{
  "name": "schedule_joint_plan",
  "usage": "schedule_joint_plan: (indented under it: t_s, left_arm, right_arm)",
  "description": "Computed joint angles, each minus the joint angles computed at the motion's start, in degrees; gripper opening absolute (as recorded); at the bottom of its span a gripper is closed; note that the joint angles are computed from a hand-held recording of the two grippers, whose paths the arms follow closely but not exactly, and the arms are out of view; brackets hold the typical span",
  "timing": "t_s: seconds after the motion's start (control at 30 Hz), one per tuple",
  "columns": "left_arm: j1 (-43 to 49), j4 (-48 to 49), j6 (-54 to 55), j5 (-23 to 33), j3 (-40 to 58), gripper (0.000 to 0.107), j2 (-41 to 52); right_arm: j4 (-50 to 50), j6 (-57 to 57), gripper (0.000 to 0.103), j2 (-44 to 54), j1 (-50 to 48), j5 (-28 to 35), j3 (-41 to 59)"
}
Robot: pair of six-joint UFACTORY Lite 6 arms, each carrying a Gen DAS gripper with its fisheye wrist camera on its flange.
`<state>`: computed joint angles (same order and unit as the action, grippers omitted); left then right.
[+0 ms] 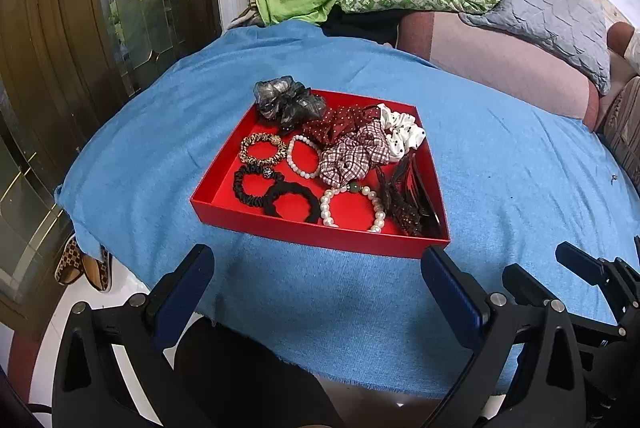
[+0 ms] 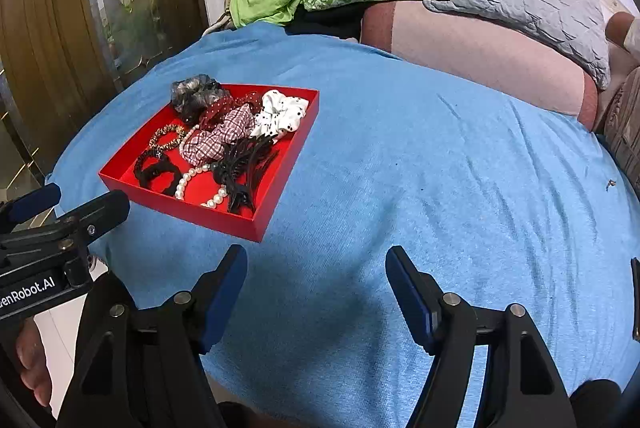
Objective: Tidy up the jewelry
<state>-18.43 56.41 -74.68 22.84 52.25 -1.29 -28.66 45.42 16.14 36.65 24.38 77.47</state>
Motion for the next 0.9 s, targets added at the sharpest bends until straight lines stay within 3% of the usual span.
schedule_joint_plan:
  t_s: [0.9]
  left_arm:
    - [7.64,-9.14,9.47,-6.79,0.11,0.103,4.35]
  right_arm:
    - [1.95,-3.37,0.077,6.52,2.48,2.71,5.23]
